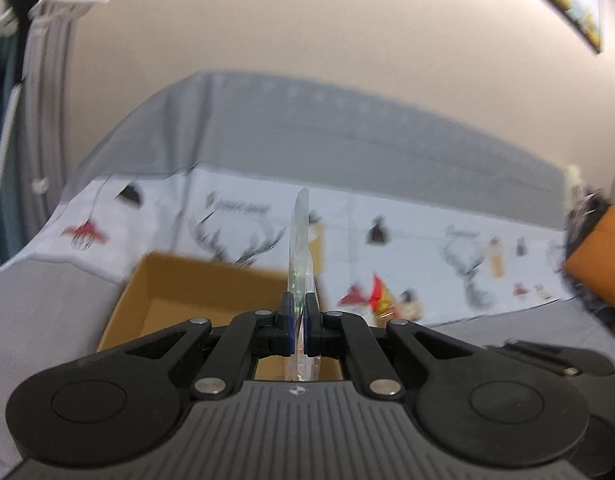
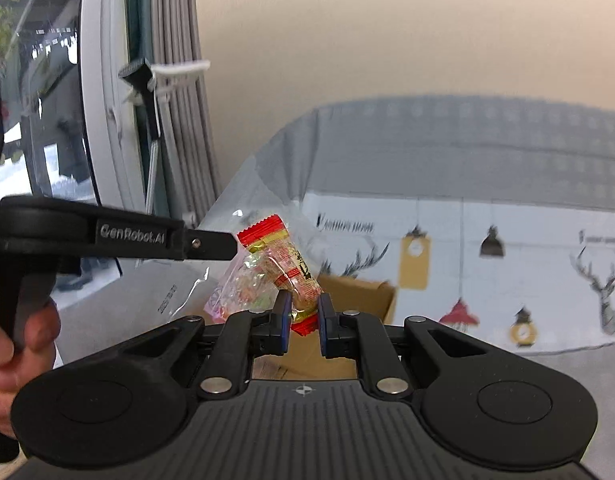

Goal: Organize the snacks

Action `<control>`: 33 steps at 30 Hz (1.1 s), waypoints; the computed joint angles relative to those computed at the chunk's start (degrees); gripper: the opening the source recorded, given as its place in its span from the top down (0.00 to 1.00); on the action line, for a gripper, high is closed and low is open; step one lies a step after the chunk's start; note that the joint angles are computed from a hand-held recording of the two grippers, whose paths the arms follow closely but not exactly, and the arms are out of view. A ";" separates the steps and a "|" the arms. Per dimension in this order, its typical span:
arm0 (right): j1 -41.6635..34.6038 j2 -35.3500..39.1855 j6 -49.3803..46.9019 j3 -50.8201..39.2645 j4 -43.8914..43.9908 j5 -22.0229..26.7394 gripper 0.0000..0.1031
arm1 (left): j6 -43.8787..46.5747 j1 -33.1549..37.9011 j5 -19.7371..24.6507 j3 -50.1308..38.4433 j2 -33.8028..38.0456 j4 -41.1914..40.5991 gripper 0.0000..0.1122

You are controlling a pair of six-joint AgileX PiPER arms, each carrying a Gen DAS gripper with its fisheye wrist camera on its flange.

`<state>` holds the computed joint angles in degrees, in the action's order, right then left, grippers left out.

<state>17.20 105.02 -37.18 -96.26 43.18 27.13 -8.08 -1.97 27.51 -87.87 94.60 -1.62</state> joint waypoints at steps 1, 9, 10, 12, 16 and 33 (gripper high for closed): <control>1.20 1.86 3.04 -1.56 -3.27 0.60 0.86 | 0.76 1.43 0.61 0.21 1.47 -1.13 0.97; 7.46 12.90 22.12 -8.60 -19.26 5.86 0.86 | 5.18 8.25 0.92 5.04 9.62 -7.74 0.96; 7.73 13.45 22.94 -9.15 -19.48 6.96 0.85 | 5.89 8.82 1.14 5.24 9.72 -8.68 0.93; 8.46 14.43 27.39 -10.43 -23.21 8.56 0.81 | 5.10 9.62 2.95 4.56 9.72 -8.81 0.80; 9.20 12.08 35.42 -8.39 -29.71 9.65 0.58 | -0.20 9.24 6.28 5.19 4.12 -6.73 0.17; 9.59 -17.40 47.74 1.88 -37.34 23.93 0.07 | -27.44 -20.79 42.21 -6.93 -14.78 26.92 0.08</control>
<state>26.79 87.62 10.56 -94.37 5.83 51.06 -35.53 -22.75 69.72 -94.80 79.82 25.29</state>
